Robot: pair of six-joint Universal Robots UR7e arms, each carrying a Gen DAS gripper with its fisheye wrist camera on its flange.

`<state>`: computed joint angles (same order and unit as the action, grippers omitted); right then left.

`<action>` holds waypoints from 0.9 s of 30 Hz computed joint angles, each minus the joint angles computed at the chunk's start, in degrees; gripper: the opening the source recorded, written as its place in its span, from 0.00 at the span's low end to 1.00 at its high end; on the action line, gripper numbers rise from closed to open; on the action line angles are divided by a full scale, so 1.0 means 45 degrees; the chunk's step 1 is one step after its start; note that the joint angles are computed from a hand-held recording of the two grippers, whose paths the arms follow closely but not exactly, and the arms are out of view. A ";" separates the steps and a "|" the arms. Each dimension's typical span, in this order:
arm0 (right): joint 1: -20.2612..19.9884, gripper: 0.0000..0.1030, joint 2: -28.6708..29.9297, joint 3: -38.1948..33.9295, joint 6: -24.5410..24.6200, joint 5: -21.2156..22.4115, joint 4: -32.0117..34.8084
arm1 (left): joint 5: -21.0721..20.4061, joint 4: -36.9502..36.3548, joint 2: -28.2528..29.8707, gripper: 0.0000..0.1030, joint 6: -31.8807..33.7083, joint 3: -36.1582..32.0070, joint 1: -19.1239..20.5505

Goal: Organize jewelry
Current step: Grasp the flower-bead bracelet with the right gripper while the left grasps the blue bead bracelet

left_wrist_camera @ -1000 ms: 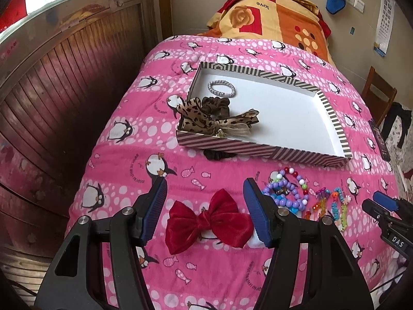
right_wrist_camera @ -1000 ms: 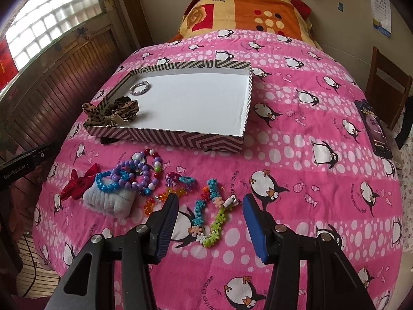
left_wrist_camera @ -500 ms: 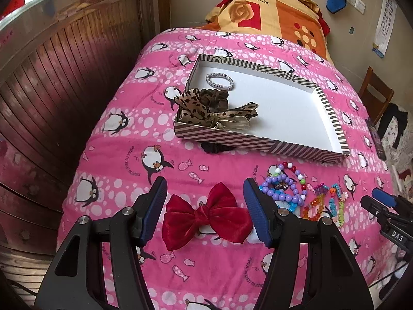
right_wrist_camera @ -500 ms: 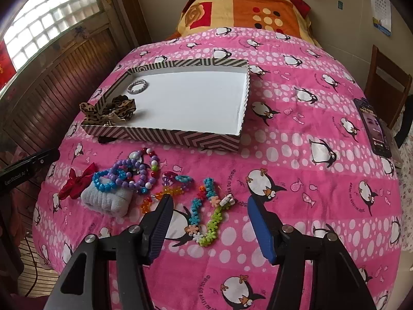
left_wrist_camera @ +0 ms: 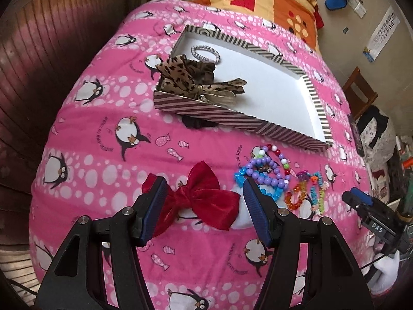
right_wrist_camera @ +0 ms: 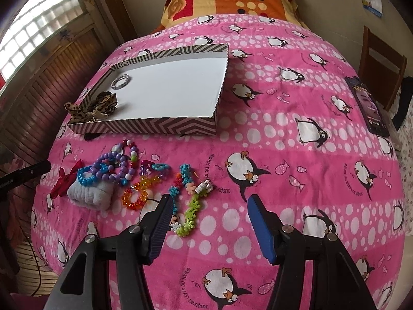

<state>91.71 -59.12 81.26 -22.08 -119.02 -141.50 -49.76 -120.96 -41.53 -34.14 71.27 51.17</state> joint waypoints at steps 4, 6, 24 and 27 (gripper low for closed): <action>-0.0022 0.56 -0.0028 -0.0019 -0.0002 0.0016 -0.0026 | -0.0346 0.0642 0.0453 0.59 0.0345 -0.0849 0.0107; -0.0053 0.56 -0.0047 -0.0045 0.0008 0.0003 -0.0022 | -0.0697 0.1120 0.0758 0.59 0.0456 -0.1413 0.0183; -0.0424 0.56 0.0093 -0.0608 0.0248 0.0055 0.0337 | -0.2065 0.5410 0.2970 0.57 0.0391 -0.5327 0.0849; -0.0472 0.56 0.0244 -0.0801 0.0149 -0.0045 0.0470 | -0.2628 0.5416 0.3051 0.51 0.0522 -0.5486 0.0975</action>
